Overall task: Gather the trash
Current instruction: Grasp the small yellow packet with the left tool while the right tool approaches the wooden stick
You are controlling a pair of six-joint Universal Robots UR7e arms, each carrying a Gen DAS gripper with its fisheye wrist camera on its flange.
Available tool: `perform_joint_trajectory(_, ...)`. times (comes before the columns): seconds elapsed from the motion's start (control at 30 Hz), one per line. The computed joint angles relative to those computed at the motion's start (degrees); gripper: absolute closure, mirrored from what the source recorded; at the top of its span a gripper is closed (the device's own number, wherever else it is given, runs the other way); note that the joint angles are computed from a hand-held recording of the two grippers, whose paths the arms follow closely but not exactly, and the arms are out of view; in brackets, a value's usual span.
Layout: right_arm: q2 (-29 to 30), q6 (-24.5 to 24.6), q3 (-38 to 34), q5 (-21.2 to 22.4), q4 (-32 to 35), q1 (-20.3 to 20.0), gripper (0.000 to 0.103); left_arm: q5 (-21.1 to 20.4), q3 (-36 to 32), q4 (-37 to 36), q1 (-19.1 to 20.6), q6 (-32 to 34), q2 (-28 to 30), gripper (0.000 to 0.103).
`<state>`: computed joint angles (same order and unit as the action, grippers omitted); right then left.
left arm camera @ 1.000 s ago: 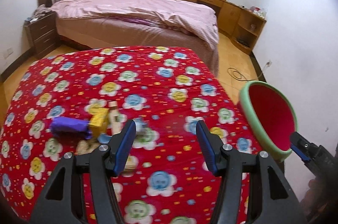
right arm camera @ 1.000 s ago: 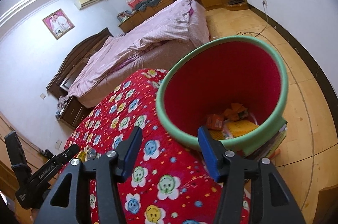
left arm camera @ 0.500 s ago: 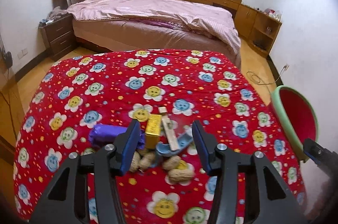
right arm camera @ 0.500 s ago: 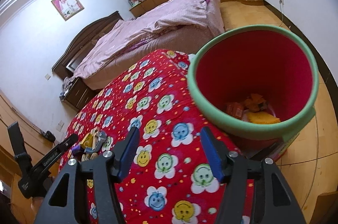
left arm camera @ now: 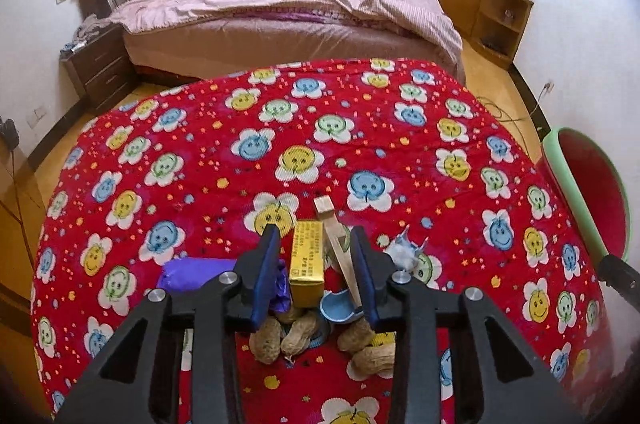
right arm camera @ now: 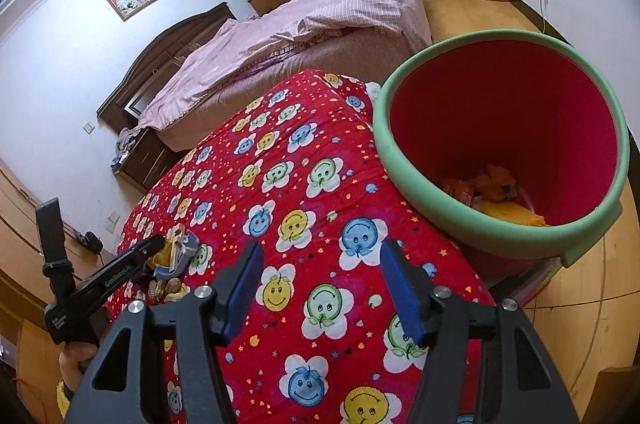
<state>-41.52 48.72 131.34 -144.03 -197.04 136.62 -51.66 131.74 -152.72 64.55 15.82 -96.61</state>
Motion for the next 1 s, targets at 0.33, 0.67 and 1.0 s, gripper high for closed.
perform_joint_trajectory(0.33, 0.3, -1.9, -1.6, 0.6, 1.4, -0.1, 0.04, -2.7, -0.2, 0.6, 1.3, -2.6, -1.9, 0.087)
perform_joint_trajectory(0.67, 2.7, -8.5, -7.5, 3.6, 3.7, -0.5, 0.04, -3.9, -0.8, -0.4, 0.3, -3.1, -7.2, 0.087)
perform_joint_trajectory(1.0, 7.6, -18.1, -16.8, 9.3, 7.3, -2.0, 0.04, 1.2, -1.8, -7.4, 4.0, -0.9, -7.7, 0.087)
